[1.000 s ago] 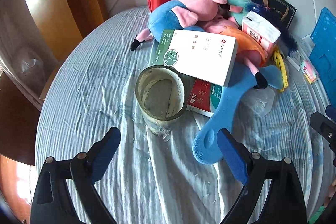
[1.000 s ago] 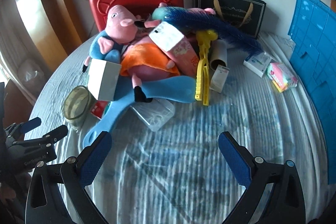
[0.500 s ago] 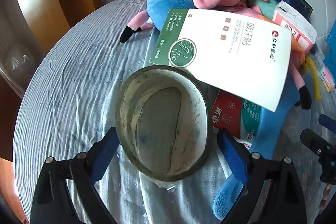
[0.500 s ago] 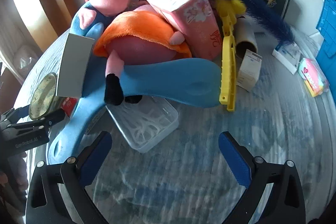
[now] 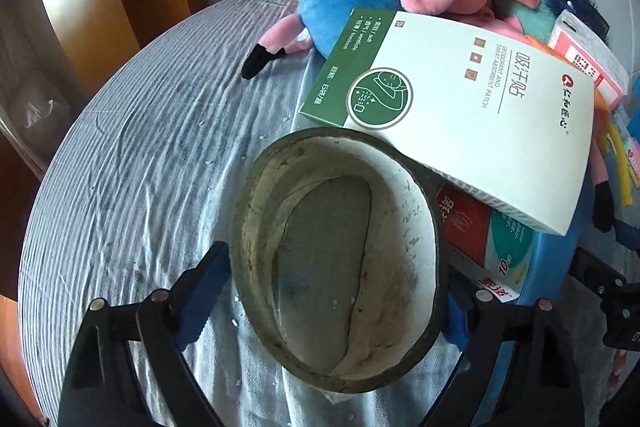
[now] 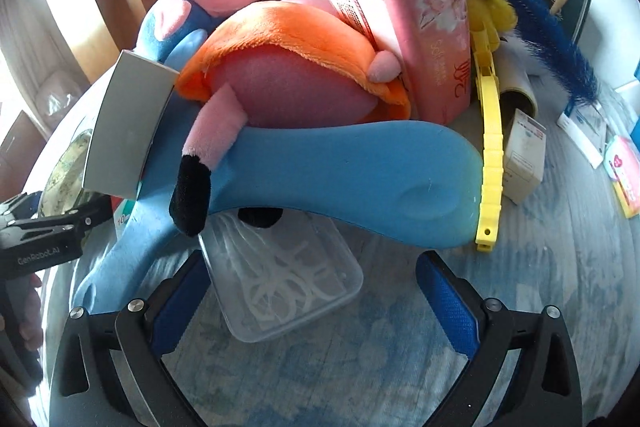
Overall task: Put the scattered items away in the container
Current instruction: 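Grasp the glass jar with the left gripper while the right grasps the clear plastic box, then lift the glass jar and clear plastic box with both grippers toward the blue box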
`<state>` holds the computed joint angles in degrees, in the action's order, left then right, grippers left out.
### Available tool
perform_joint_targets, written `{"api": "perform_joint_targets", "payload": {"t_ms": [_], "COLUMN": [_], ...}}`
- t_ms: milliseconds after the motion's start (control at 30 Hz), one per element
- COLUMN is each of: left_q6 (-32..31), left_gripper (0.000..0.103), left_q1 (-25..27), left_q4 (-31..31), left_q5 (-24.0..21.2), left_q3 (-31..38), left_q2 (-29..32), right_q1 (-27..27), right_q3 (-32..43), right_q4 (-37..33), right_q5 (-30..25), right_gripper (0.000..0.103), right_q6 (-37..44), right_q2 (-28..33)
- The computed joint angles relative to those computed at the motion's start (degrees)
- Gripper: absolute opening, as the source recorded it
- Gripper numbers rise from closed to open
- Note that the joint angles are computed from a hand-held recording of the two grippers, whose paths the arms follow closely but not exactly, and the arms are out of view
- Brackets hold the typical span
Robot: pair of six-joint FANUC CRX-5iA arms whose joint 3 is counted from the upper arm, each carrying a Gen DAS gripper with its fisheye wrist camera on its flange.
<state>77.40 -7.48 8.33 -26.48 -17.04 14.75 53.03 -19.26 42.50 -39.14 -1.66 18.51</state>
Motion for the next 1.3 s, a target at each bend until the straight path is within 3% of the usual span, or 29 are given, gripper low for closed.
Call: {"api": "perform_joint_targets", "payload": {"t_ms": [67, 200, 300, 333, 700, 1000, 1300], "left_q6": [-0.31, 4.55, 7.81, 8.94, 13.44, 27.56, 27.83], "left_gripper": [0.075, 0.072, 0.07, 0.07, 0.069, 0.069, 0.069], "left_q1": [-0.47, -1.51, -1.79, -1.91, -3.48, -11.31, -17.98], "left_q4": [0.33, -4.78, -7.47, -8.52, -11.77, -18.63, -18.17], "left_q5": [1.61, 2.31, 1.67, 1.35, -2.29, -8.92, -12.02], "left_q3": [-0.99, -0.51, -0.47, -0.73, -8.71, -11.32, -11.45], "left_q2": [-0.58, -1.19, -2.0, -2.62, -15.49, -27.3, -36.06], "right_q1": [0.13, 0.24, 1.25, 1.59, 8.16, 15.83, 26.35], "right_q3": [-0.32, 0.75, 1.38, 1.93, -1.5, -9.89, -9.58], "right_q4": [1.67, 1.32, 3.95, 3.39, -1.28, 3.6, 6.35], "right_q5": [0.2, 0.09, -2.46, -3.19, -7.82, -13.02, -30.47], "right_gripper": [0.103, 0.1, 0.071, 0.07, 0.069, 0.069, 0.069], "right_q6": [-0.9, 0.37, 0.04, 0.72, -1.19, -6.58, -12.15], "right_q2": [0.06, 1.22, 2.02, 2.19, -3.76, -13.98, -21.52]}}
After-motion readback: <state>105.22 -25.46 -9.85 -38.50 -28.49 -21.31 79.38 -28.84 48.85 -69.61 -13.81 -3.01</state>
